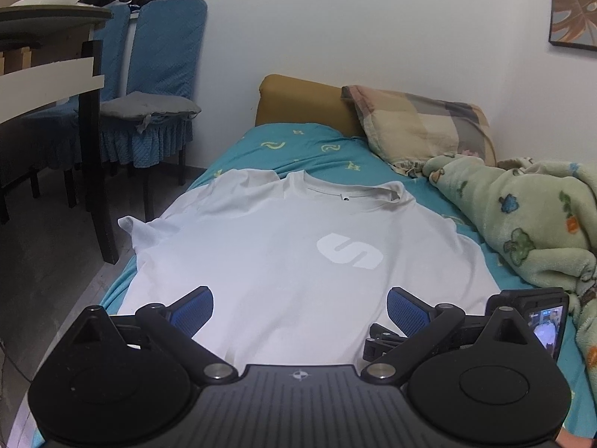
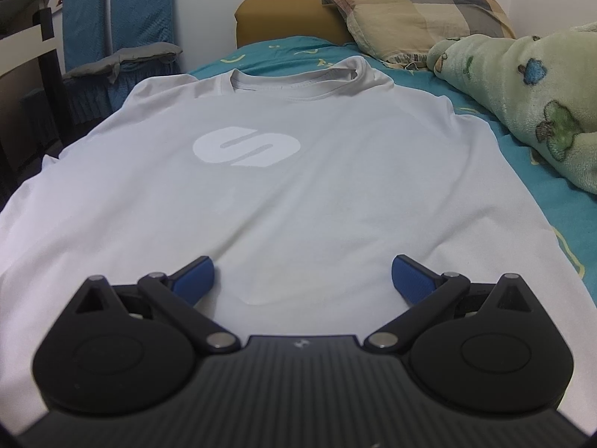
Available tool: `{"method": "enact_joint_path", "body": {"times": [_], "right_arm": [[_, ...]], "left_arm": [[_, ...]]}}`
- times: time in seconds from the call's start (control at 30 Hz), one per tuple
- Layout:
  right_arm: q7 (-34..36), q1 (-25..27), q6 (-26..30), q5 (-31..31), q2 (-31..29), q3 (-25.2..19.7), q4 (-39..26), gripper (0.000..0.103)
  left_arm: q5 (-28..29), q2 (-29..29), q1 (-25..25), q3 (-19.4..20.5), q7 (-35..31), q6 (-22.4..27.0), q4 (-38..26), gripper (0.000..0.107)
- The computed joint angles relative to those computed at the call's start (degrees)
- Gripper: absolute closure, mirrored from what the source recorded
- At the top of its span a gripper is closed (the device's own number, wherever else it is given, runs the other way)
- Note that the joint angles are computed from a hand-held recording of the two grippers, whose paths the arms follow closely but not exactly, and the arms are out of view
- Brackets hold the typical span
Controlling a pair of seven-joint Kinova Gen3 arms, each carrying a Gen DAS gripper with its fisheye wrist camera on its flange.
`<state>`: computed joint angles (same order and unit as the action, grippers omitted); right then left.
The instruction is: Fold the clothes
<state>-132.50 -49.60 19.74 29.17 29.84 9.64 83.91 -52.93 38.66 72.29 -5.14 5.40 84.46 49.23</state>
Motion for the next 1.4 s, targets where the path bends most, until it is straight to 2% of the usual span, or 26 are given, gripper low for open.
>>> {"method": "enact_joint_path", "body": {"times": [0.07,0.1,0.23,0.3,0.37,0.43,0.47,0.53,0.6,0.67,0.7,0.73,0.77,0.8,0.83,0.87,0.97,1.03,1.13,1.2,1.23,1.3,1.37,1.4], "right_arm": [[3.84,3.64,-1.92,-1.20,-0.77,-3.44,0.62,0.001],[4.41,4.62,-4.25,-2.10,-1.44,-3.57,1.68,0.001],[-0.73,5.97,-13.57,-10.43,-4.19,2.71,4.54,0.001],[-0.59,10.61,-16.95,-15.08,-3.69,2.05,3.83,0.001],[0.68,15.92,-16.61,-19.74,-2.44,-0.25,1.73,0.001],[2.57,21.22,-13.08,-24.40,-0.35,-3.89,-1.93,0.003],[4.89,23.88,-11.16,-26.71,0.88,-6.33,-3.87,0.013],[9.55,28.62,-8.53,-29.01,3.28,-11.64,-6.88,0.027],[13.76,32.73,-6.42,-31.33,5.56,-16.95,-9.52,0.028],[16.00,33.72,-5.10,-30.66,7.07,-19.07,-11.19,0.036],[17.17,33.23,-4.43,-30.61,7.67,-18.81,-11.96,0.042],[17.75,32.34,-3.58,-29.64,8.16,-18.12,-12.83,0.062],[17.39,30.60,-2.97,-28.13,8.39,-16.38,-13.46,0.076],[16.11,28.06,-2.96,-25.83,8.28,-13.73,-13.62,0.081],[15.17,25.49,-2.83,-23.50,8.07,-11.07,-13.81,0.092],[15.17,22.84,-3.46,-21.17,7.77,-8.44,-13.69,0.093],[16.44,14.88,-6.93,-14.18,6.95,-1.66,-12.20,0.094],[19.04,10.87,-9.47,-11.64,6.57,0.92,-10.98,0.094],[24.98,10.15,-10.64,-10.29,6.37,-2.08,-10.05,0.094],[29.64,12.74,-11.53,-10.91,5.98,-7.39,-9.31,0.091],[31.97,14.16,-11.21,-11.85,5.69,-10.05,-9.21,0.087],[36.63,17.24,-9.31,-15.26,4.31,-15.36,-9.35,0.069],[38.90,21.37,-10.48,-18.70,1.06,-20.58,-6.49,0.038],[38.64,22.95,-11.97,-20.46,-0.79,-22.10,-4.63,0.032]], "left_arm": [[0.63,-0.75,-0.42,0.09,1.84,-0.88,1.64,0.007],[0.89,-1.12,-0.65,0.21,2.79,-1.29,2.43,0.007],[1.76,-1.03,-1.67,0.89,4.36,-1.16,2.38,0.007],[1.88,-0.45,-1.86,0.95,3.82,-0.71,1.54,0.007],[2.41,0.28,-2.19,1.04,2.80,-0.22,0.32,0.007],[3.00,0.70,-2.52,1.05,1.87,-0.71,-0.24,0.007],[3.15,1.01,-2.60,0.96,1.31,-0.93,-0.57,0.007],[3.36,1.87,-2.71,0.67,-0.39,-0.83,-1.64,0.007],[3.77,2.42,-2.78,0.34,-1.58,-1.12,-2.15,0.007],[4.34,2.46,-2.92,0.12,-1.73,-2.06,-1.85,0.007],[4.56,2.53,-2.99,0.01,-1.87,-2.31,-1.82,0.007],[4.76,2.63,-3.05,-0.08,-2.05,-2.48,-1.85,0.007],[4.93,2.85,-3.11,-0.20,-2.30,-2.34,-2.13,0.007],[5.07,3.07,-3.14,-0.37,-2.48,-2.09,-2.48,0.007],[5.20,3.28,-3.16,-0.54,-2.64,-1.83,-2.83,0.007],[5.18,3.50,-3.09,-0.82,-2.66,-1.47,-3.14,0.007],[4.88,3.96,-2.78,-1.56,-2.88,-0.07,-3.96,0.007],[4.66,4.18,-2.54,-1.90,-2.96,0.93,-4.39,0.007],[3.99,4.21,-2.05,-2.32,-2.38,1.52,-4.03,0.007],[3.75,4.69,-2.10,-2.27,-3.03,2.21,-4.64,0.007],[3.65,4.93,-2.13,-2.27,-3.45,2.41,-4.92,0.007],[3.43,5.37,-2.08,-2.38,-4.18,2.67,-5.38,0.007],[3.17,5.66,-1.92,-2.58,-4.77,2.74,-5.62,0.008],[2.98,5.72,-1.77,-2.69,-4.97,2.67,-5.60,0.008]]}}
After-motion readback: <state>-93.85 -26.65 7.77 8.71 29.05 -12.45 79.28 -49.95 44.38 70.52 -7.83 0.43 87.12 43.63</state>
